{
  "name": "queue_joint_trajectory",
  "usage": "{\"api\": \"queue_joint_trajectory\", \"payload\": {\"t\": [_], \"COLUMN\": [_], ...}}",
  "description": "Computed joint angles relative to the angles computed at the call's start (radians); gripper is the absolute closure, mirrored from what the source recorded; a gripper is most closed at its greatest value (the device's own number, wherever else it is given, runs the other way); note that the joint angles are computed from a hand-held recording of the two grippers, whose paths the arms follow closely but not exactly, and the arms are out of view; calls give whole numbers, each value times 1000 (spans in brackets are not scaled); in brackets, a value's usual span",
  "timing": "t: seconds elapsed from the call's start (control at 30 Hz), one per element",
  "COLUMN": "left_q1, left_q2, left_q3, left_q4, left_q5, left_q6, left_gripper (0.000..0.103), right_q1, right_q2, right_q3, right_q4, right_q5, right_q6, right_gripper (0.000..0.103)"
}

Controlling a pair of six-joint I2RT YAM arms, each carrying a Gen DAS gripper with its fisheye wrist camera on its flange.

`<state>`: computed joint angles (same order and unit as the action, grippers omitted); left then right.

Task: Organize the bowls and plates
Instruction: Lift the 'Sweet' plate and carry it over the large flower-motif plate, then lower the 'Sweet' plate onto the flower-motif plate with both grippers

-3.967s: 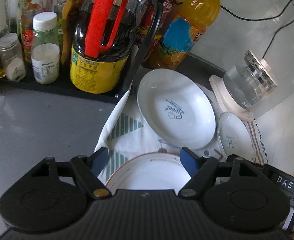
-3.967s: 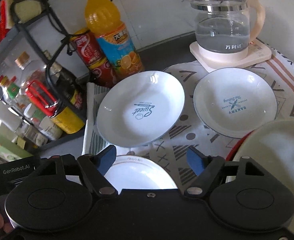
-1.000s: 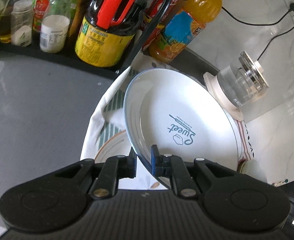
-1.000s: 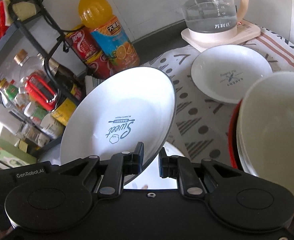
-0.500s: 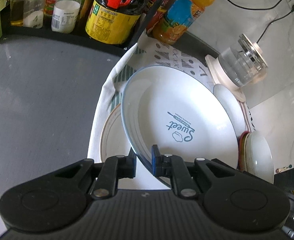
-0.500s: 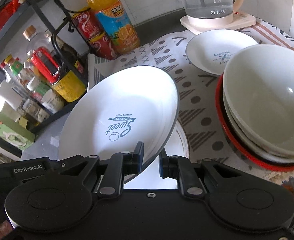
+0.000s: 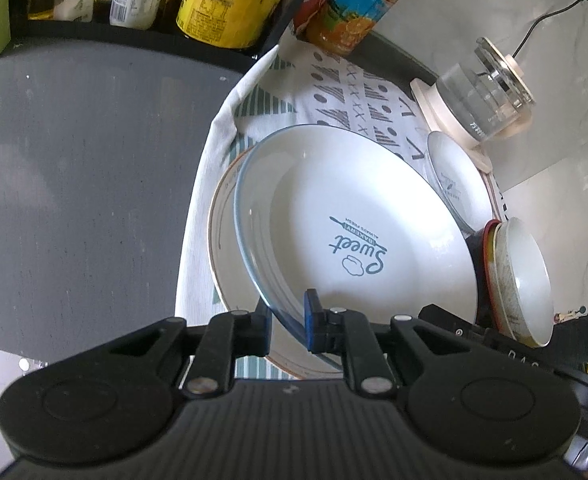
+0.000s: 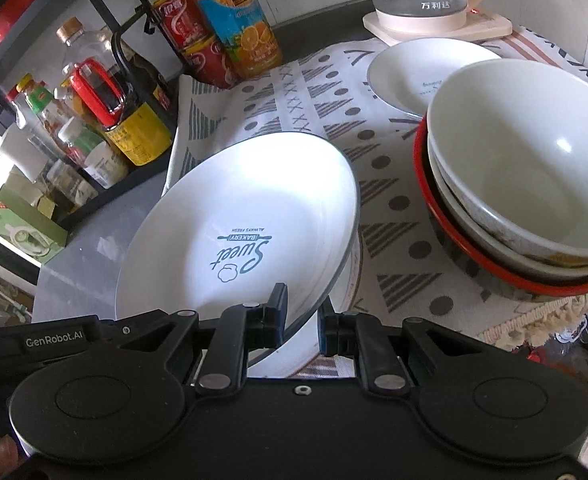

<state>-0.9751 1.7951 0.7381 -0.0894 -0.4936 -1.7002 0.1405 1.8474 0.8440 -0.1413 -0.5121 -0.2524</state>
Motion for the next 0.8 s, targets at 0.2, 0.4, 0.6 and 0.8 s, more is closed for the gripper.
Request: {"api": "queue_joint_trajectory", "payload": {"t": [0.2, 0.4, 0.6, 0.8], "left_q1": [2, 7, 26, 46], "left_q2": [12, 15, 5, -17], "left_q3": [-7, -14, -30, -43], "left_q4": [17, 28, 48, 54], "left_q5": [21, 36, 61, 95], "left_q6": [-9, -11, 14, 44], "left_gripper": [89, 89, 89, 89], "right_q1": [4, 8, 13, 21], "right_q2": [9, 20, 26, 39], "right_q3": [8, 20, 22, 41], "right_q4": [-16, -35, -41, -57], "right_q5": [11, 17, 25, 32], "right_q6": [0, 18, 41, 54], "right_gripper": [89, 89, 89, 89]}}
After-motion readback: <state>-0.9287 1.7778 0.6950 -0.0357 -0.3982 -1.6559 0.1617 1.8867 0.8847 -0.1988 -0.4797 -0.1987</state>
